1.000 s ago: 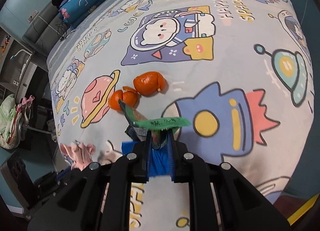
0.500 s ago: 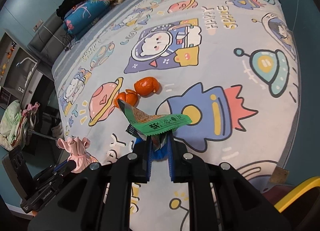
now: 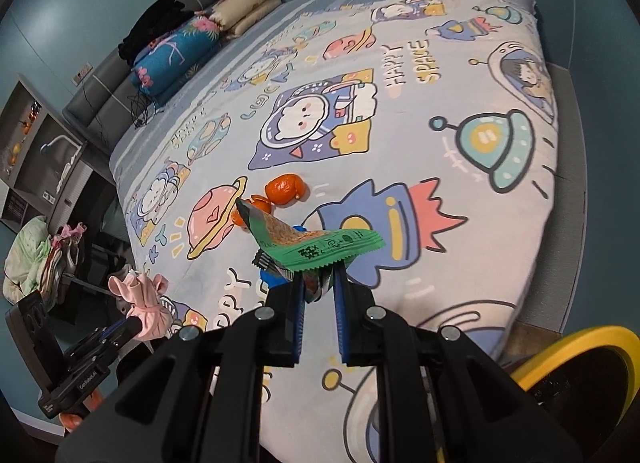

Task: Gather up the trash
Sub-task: 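Carry the pink bundle and green packet over the bin with both tools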

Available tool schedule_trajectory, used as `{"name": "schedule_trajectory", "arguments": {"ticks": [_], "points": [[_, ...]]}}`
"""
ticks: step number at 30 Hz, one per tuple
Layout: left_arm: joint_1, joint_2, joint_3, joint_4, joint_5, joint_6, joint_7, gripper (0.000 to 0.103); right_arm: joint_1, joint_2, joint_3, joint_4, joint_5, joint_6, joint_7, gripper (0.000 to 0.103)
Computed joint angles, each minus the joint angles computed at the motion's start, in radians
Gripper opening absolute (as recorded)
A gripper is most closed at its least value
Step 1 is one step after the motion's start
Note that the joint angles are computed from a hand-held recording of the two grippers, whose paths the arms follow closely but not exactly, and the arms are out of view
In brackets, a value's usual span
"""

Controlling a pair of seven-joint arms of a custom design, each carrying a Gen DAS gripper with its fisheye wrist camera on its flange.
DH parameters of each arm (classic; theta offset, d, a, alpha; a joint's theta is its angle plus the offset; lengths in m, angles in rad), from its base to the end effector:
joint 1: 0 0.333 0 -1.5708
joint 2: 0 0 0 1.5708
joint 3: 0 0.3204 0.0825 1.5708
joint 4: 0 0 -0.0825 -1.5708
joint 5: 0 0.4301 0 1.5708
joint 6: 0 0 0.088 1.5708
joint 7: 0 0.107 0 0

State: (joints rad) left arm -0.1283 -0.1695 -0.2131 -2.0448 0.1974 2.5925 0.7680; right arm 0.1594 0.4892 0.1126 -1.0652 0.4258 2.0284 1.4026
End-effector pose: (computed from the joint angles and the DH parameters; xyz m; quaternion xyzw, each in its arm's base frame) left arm 0.5615 -0.2112 0.5868 -0.7569 0.5462 -0.3183 0.1658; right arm 0.7503 0.2075 0.6196 -0.7657 0.5547 0.0160 0.3254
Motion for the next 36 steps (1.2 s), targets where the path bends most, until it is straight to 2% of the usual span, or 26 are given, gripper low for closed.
{"name": "schedule_trajectory", "arguments": {"ticks": [14,36], "points": [[-0.043,0.016,-0.03,0.062,0.017,-0.005,0.022,0.014,-0.053,-0.216,-0.036,-0.281,0.082,0.097,-0.073,0.012],[-0.161,0.167,-0.054,0.246,-0.035,-0.017,0.145,0.014,-0.094,-0.44,-0.124,-0.591,0.133,0.178,-0.083,0.012]]}}
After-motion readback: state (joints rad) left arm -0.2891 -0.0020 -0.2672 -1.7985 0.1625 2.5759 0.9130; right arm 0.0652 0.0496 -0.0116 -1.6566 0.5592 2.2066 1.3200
